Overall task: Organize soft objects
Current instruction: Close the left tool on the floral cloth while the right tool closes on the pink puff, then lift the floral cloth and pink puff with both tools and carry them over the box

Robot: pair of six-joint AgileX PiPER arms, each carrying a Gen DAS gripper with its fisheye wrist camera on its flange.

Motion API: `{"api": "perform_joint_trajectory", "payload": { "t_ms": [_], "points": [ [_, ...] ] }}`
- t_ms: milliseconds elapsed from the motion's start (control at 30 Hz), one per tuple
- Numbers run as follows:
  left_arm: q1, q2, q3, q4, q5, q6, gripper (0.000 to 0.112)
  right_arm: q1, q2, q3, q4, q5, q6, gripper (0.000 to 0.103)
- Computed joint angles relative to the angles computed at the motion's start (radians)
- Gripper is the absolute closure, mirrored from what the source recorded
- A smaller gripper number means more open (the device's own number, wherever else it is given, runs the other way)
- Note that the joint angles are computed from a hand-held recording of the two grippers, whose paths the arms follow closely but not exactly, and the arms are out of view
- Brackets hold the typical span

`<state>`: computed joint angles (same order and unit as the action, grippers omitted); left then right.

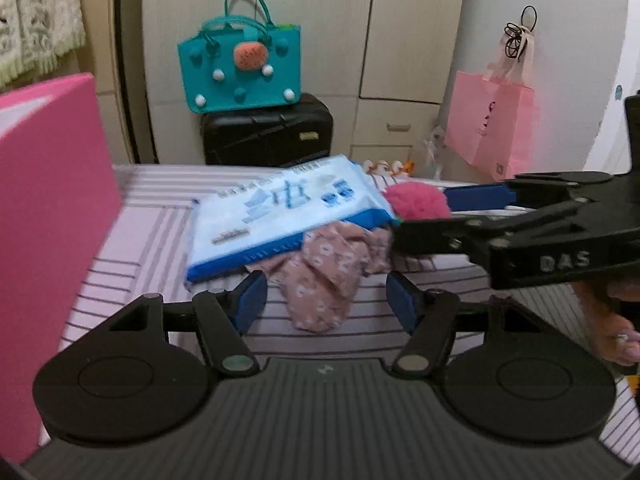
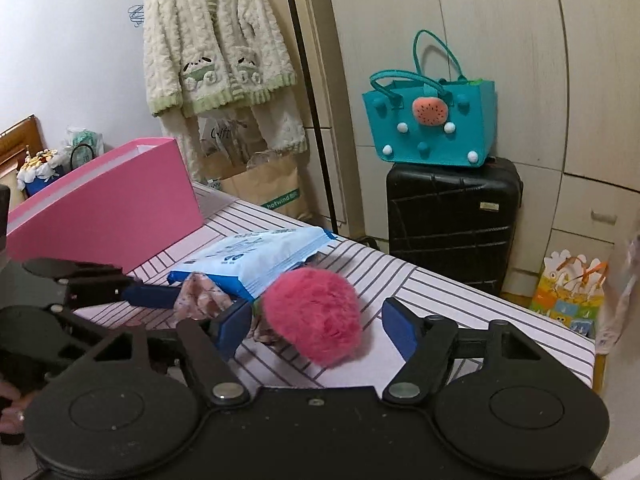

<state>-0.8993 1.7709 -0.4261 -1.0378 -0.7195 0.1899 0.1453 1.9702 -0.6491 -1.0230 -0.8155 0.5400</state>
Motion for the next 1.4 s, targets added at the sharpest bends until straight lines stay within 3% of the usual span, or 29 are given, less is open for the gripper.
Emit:
{"api": "perform_joint_trajectory", "payload": {
  "t_ms": [100,200,300,467,533,600,667,867,1133,1400],
  "points": [
    [-0.023,0.028,-0.016,-0.047,-0.046,0.018,0.046,0.000,0.020,-0.034,-0.047,0.010,0.060,0.039],
    [-0.016,0.030,-0.024,-0.048,-0.034,0.008,0.048,0.001,0.043,-0.064,-0.103,0.011,0.124,0.053],
    [-0.021,0.033,-0.034,-0.070,-0.035,0.041,0.061,0.007,0.040,-0.047,-0.085,0.000,0.114,0.057],
    [-0.027,0.039,-0.036,-0.078,-0.043,0.068,0.066,0.020,0.017,-0.017,-0.075,0.001,0.122,0.059],
    [-0.034,0.039,-0.032,-0.081,-0.049,0.069,0.074,0.022,0.009,-0.008,-0.072,0.002,0.128,0.060],
    [-0.038,0.028,-0.025,-0.073,-0.040,0.077,0.090,0.024,0.001,0.008,-0.070,0.001,0.132,0.061],
    [-0.037,0.004,-0.001,-0.035,-0.025,0.039,0.094,0.032,-0.014,0.037,-0.055,0.002,0.112,0.061],
    [-0.039,-0.057,0.088,0.083,-0.012,-0.143,0.095,0.043,-0.054,0.120,-0.006,-0.008,0.079,0.061],
    [-0.161,-0.110,0.158,0.022,-0.047,-0.182,0.096,0.081,-0.145,0.275,0.130,-0.020,0.000,0.061],
    [-0.267,-0.253,0.242,-0.042,-0.027,-0.186,0.098,0.195,-0.325,0.401,0.285,0.087,0.050,0.061]
  ]
}}
